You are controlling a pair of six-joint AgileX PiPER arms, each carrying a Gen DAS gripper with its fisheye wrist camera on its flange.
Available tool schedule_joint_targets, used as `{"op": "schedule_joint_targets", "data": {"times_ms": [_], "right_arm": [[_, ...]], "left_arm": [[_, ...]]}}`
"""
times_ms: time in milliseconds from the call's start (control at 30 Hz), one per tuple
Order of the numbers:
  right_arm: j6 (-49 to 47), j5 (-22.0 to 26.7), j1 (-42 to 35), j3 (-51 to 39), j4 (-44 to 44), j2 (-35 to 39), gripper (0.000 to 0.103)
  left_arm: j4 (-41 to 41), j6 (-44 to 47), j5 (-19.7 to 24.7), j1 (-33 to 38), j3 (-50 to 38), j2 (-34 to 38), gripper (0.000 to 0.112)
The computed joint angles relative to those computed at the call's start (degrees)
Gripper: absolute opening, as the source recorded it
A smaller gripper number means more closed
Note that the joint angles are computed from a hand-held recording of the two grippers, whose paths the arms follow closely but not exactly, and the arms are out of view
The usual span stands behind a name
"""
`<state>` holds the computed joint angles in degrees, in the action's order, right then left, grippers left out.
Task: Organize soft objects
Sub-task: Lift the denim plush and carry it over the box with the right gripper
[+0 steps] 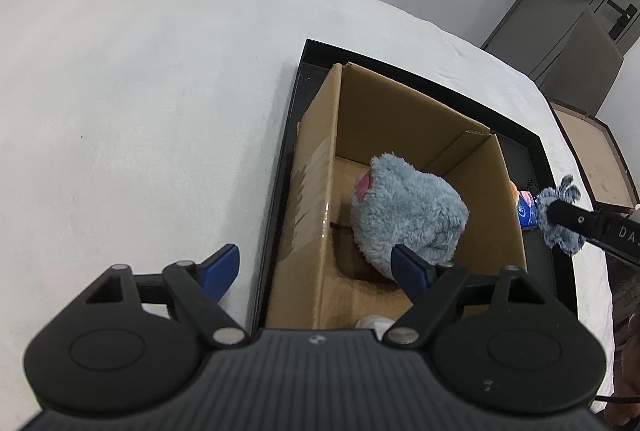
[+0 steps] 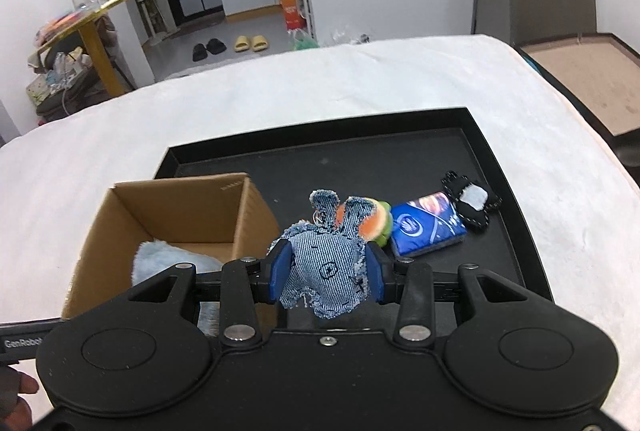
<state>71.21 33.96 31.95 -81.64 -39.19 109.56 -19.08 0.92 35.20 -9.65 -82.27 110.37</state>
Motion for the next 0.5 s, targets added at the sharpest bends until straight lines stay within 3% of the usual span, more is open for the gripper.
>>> {"op": "schedule_joint_targets", "data": {"times_ms": [267,500], "right_arm": [[4.1,-0.4,2.5,-1.6,-4.5,0.4,0.040],[5.2,-0.2,4.2,-3.5,-5.3,1.4,0.040]], "left_arm": [[-3.7,4.3,-1.0,1.0,1.1,-0.2,0.079],[-7.0,7.9,-1.2,2.0,2.1,-0.2,0.063]]}}
